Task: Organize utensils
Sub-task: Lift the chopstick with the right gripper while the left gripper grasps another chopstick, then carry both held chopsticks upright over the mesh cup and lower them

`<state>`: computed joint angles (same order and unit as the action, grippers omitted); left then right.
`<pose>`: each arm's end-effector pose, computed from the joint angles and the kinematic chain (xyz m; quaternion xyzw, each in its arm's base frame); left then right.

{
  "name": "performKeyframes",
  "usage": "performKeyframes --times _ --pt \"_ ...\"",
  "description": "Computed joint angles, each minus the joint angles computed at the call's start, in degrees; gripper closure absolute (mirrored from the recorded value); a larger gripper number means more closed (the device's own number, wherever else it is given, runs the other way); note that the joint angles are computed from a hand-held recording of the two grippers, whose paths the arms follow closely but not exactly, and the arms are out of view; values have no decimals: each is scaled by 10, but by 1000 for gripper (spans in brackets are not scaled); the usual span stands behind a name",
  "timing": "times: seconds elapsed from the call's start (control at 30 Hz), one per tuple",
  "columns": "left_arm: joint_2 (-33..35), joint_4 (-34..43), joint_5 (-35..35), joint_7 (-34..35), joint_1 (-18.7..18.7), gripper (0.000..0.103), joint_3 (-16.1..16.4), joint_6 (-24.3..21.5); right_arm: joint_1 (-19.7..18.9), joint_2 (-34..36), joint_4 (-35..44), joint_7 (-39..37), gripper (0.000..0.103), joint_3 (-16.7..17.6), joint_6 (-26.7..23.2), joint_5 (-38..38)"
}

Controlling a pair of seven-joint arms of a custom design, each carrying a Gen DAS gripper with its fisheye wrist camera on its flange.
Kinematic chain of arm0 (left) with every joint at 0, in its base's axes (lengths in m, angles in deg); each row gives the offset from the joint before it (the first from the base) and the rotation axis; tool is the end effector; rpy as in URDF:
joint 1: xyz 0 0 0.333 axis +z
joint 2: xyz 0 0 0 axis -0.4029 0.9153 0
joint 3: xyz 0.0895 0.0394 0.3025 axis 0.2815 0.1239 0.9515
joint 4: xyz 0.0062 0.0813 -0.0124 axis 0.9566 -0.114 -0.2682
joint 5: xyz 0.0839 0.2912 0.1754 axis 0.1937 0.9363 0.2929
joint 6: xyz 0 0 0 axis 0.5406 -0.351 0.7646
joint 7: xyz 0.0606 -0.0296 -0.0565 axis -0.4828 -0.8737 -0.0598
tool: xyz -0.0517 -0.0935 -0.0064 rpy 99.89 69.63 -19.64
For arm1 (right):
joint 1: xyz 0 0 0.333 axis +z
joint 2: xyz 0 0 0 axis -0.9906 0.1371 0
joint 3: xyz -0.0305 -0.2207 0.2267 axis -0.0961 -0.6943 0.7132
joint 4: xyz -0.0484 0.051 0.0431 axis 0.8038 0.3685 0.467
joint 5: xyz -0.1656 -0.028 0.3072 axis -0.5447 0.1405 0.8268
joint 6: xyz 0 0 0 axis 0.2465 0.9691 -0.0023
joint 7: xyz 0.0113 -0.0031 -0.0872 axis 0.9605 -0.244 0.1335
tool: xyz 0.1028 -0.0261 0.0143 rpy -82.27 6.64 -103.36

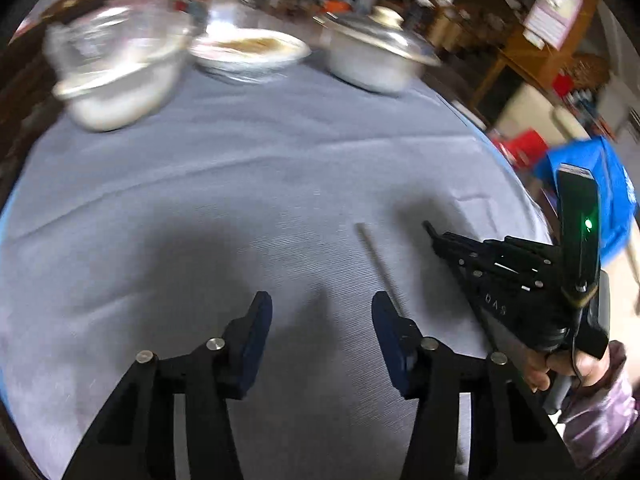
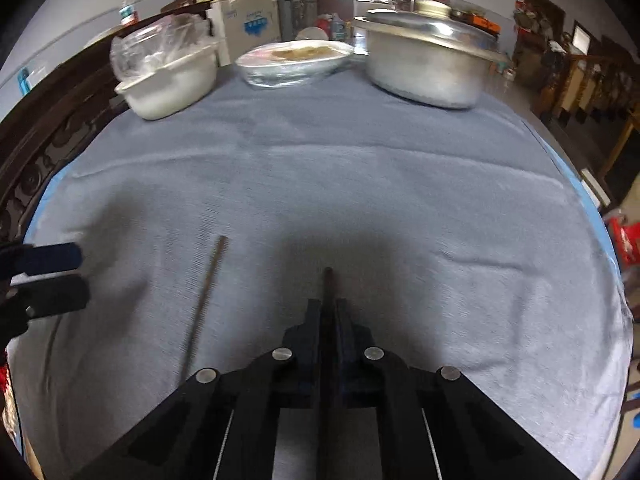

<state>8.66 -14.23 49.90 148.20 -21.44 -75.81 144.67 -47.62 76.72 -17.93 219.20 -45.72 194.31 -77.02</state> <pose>0.6704 -0.1260 0.5169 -0.4780 0.8364 -0.2681 0.0057 0.6113 0.3661 0.4762 -0.6569 0.7054 -0.1960 0.1803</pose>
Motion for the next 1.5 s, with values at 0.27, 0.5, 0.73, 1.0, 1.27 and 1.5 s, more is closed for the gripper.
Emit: performKeyframes --times 0.27,0.5,0.73,1.0,1.27,1.5 --pt "152 256 92 -65 -75 50 5 -174 -32 -66 -91 -17 96 25 17 41" --pt "176 295 148 -88 -109 74 17 -185 -61 -39 -15 -90 94 48 -81 123" --pt "157 257 162 -76 -106 97 15 -156 -57 0 65 -124 92 41 -149 144" --pt "98 151 157 -90 -69 98 23 -87 -45 -42 -13 -89 96 33 -89 127" --pt "-31 -33 72 -71 7 98 16 15 -37 -143 -166 6 96 32 57 76" --pt "-136 -163 -16 -45 39 98 35 82 -34 -234 -278 132 96 50 129 -18"
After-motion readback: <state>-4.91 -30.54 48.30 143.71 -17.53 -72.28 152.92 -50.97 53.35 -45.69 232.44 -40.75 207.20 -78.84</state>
